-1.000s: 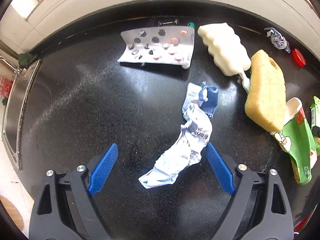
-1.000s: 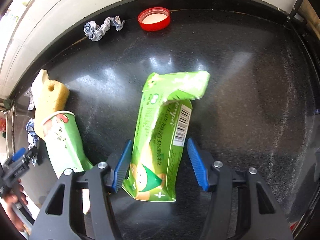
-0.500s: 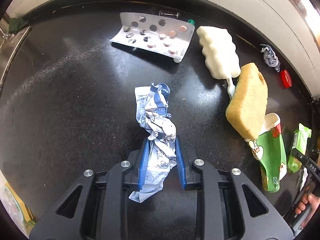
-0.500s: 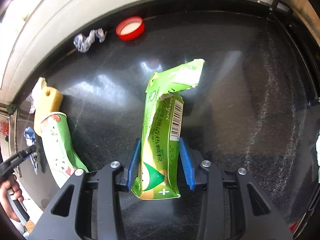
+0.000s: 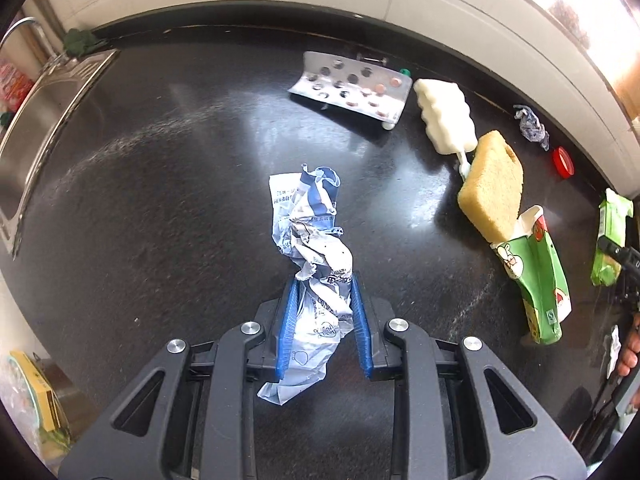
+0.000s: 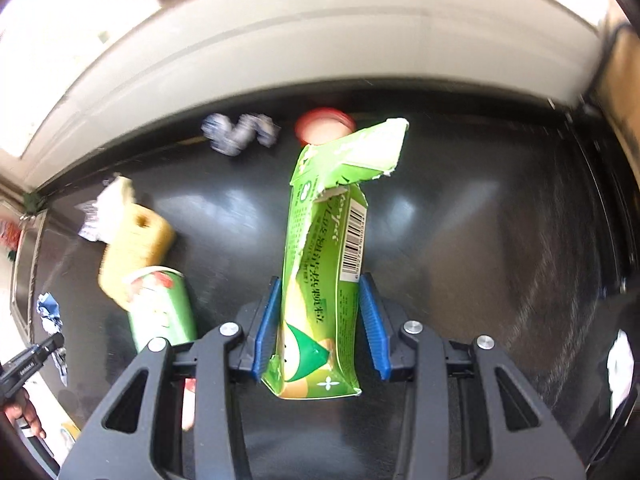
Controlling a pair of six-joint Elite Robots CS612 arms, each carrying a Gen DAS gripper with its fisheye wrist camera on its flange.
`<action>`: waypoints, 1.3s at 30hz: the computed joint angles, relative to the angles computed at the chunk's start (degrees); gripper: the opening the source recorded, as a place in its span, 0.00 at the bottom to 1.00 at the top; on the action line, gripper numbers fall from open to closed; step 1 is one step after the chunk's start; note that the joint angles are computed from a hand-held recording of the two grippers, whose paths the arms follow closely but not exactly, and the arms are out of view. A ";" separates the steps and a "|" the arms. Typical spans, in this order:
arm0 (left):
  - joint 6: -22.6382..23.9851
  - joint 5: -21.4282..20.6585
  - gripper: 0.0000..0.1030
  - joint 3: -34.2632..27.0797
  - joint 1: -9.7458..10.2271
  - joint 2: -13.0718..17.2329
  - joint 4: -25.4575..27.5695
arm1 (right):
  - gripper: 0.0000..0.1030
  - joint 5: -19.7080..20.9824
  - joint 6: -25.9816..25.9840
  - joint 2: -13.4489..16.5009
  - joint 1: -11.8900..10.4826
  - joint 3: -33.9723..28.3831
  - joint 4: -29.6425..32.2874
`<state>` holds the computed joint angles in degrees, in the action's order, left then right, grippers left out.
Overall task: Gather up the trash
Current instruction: 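Grasp the foil wrapper with the left tool while the right tool grasps the green carton, then carry the foil wrapper and green carton over the black bin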
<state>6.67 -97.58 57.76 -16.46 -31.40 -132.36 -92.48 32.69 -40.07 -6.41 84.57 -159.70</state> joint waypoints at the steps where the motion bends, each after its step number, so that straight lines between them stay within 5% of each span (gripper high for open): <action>1: -0.50 0.03 0.25 0.70 0.23 -0.39 -0.57 | 0.38 0.09 -0.86 0.19 0.27 -0.72 -0.25; 17: -10.81 2.75 0.25 8.49 5.00 -4.85 -8.34 | 0.38 5.89 -13.04 6.94 5.95 -17.48 5.49; 39: -27.93 8.66 0.25 21.56 14.54 -10.88 -14.90 | 0.38 13.99 -30.38 20.83 16.91 -46.63 25.22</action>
<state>-21.26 -88.92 79.31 -1.92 -42.28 -147.26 -78.49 2.30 -19.24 10.50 37.94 -134.48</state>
